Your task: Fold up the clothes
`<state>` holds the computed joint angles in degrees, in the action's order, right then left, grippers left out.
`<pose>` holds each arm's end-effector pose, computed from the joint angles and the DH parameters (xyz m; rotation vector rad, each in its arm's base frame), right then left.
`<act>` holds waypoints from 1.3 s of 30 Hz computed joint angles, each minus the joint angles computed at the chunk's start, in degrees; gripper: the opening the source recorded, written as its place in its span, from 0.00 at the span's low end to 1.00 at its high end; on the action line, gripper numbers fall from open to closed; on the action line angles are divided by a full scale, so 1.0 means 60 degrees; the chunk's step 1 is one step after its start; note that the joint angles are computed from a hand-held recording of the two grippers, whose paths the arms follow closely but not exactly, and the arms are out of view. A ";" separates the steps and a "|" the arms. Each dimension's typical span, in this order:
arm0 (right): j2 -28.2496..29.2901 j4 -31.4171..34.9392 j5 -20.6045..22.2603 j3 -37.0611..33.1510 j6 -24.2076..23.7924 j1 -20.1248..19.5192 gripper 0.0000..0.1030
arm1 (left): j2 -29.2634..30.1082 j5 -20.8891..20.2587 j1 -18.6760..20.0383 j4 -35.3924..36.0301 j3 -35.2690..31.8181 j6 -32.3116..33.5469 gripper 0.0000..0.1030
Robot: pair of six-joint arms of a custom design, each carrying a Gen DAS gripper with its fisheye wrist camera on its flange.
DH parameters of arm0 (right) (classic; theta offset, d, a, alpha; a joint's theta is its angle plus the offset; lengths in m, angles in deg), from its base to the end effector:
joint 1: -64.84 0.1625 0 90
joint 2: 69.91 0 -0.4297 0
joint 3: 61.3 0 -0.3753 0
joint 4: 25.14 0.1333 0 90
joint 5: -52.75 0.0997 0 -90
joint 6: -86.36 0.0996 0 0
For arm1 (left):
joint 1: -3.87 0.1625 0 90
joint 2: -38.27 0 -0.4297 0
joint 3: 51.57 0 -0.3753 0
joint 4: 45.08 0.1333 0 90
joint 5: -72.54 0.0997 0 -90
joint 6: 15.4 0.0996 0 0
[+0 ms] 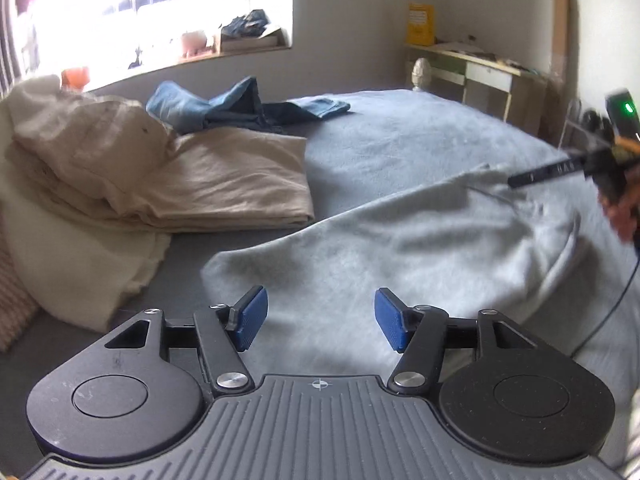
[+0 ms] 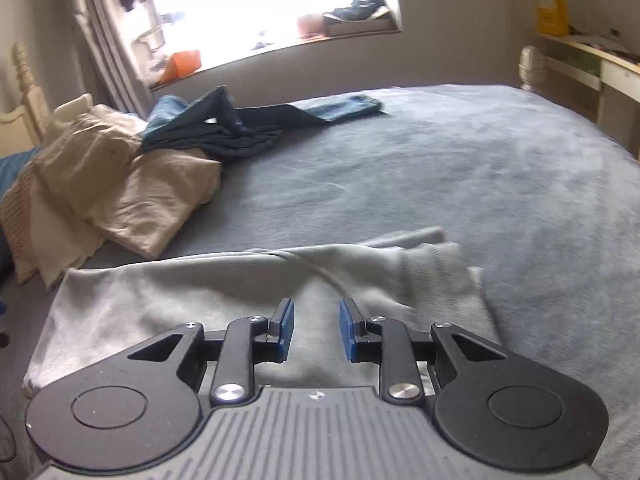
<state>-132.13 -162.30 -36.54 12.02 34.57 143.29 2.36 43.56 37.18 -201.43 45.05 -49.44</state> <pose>-0.0099 -0.7204 0.4486 0.9410 -2.5526 0.7625 -0.4101 -0.5333 0.0490 0.3786 2.2239 -1.0236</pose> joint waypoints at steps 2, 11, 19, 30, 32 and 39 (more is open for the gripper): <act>-0.0088 0.0038 0.0111 0.0215 -0.0239 0.0115 0.26 | 0.0269 -0.0282 0.0281 0.0747 -0.0658 -0.0580 0.58; 0.0140 -0.0504 -0.1998 0.0632 -0.0738 0.0384 0.26 | 0.0703 -0.0848 0.1038 0.5217 -0.2215 -0.4146 0.59; 0.0319 -0.0968 -0.2686 0.0552 -0.0302 0.0303 0.26 | 0.0452 -0.0965 0.1057 0.4631 -0.1719 -0.4185 0.61; 0.0703 -0.1833 -0.2666 0.0292 -0.0775 0.0497 0.26 | 0.0535 -0.0921 0.1061 0.4739 -0.1855 -0.4104 0.62; 0.0928 -0.1680 -0.2970 0.0060 -0.0627 0.0394 0.26 | 0.0539 -0.0906 0.1061 0.4728 -0.1852 -0.4079 0.62; 0.0936 -0.1484 -0.2903 -0.0020 -0.0313 0.0360 0.26 | 0.0440 -0.0594 0.0899 0.5698 -0.2064 -0.4689 0.62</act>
